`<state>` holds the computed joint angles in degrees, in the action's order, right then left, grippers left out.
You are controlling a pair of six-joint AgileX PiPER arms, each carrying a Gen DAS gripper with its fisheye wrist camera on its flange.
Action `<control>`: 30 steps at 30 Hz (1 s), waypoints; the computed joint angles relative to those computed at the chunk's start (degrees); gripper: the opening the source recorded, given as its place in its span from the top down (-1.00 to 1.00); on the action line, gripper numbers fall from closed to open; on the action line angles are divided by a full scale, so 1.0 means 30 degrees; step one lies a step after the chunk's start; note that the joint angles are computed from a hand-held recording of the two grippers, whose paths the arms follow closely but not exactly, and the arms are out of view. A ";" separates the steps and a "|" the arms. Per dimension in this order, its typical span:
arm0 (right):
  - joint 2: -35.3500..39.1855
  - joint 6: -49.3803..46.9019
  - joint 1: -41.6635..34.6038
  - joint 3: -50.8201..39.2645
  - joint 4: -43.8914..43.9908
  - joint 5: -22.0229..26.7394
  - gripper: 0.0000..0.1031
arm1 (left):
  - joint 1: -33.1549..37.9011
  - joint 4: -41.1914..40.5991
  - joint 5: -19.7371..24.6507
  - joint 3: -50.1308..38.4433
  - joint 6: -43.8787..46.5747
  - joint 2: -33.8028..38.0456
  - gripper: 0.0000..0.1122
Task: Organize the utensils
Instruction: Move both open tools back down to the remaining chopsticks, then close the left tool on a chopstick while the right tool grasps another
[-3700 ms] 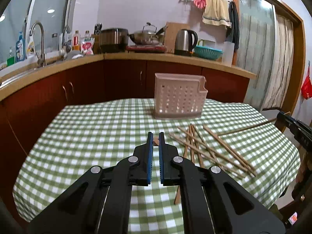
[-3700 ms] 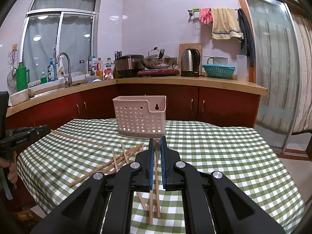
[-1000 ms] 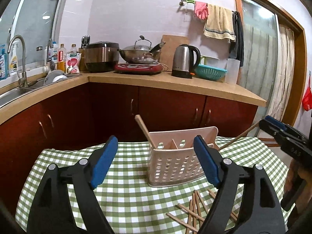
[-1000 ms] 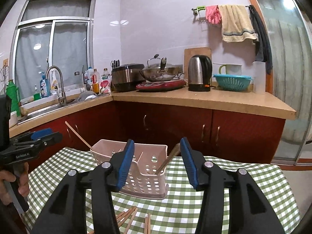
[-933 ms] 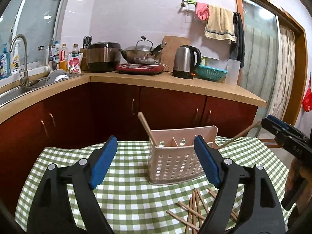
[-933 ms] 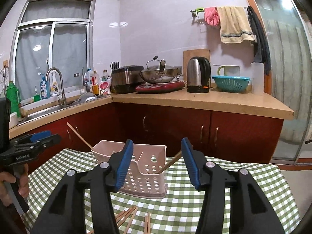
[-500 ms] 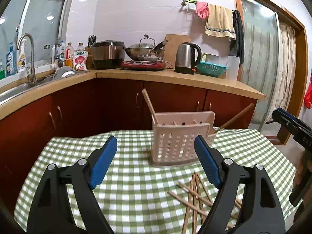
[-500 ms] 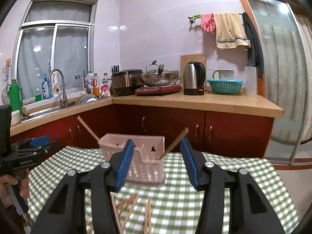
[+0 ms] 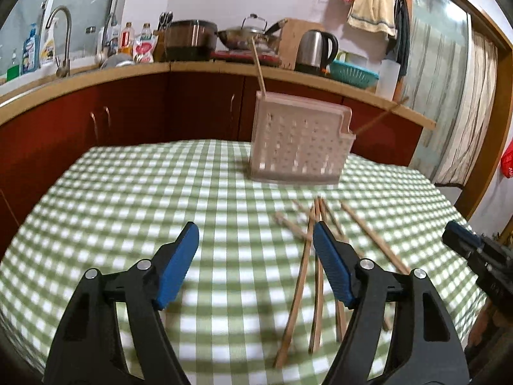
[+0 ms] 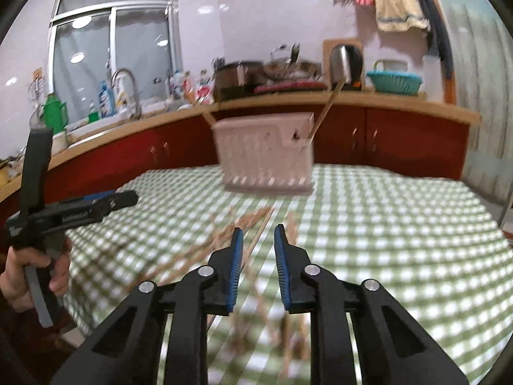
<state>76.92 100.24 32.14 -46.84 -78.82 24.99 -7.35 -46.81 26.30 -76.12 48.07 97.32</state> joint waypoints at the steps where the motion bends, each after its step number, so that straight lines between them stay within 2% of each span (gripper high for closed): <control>1: 0.0128 0.0551 0.0149 0.0412 -0.0337 -0.0406 0.64 | 0.0040 -0.0204 -0.0084 0.0455 0.0264 -0.0152 -0.24; 8: 0.1009 0.2992 0.0709 0.1663 -0.2103 -0.1489 0.69 | -0.0115 -0.0730 -0.0609 0.2917 0.1327 -0.0626 -0.06; 16: 0.1949 0.3195 0.0530 0.1887 -0.1958 -0.1959 0.70 | -0.0275 -0.1437 -0.0884 0.3794 0.2431 -0.0467 -0.03; 22: 0.2133 0.3566 0.0325 0.1955 -0.2292 -0.2256 0.86 | -0.0306 -0.1433 -0.0769 0.3756 0.2434 -0.0297 -0.02; 26: 0.2129 0.3523 0.0573 0.1953 -0.2373 -0.1934 0.87 | -0.0299 -0.1598 -0.0646 0.3775 0.2710 -0.0160 0.06; 30: 0.1738 0.3547 0.1237 0.1949 -0.2653 -0.0859 0.88 | -0.0359 -0.1680 -0.0533 0.3798 0.2930 -0.0037 0.09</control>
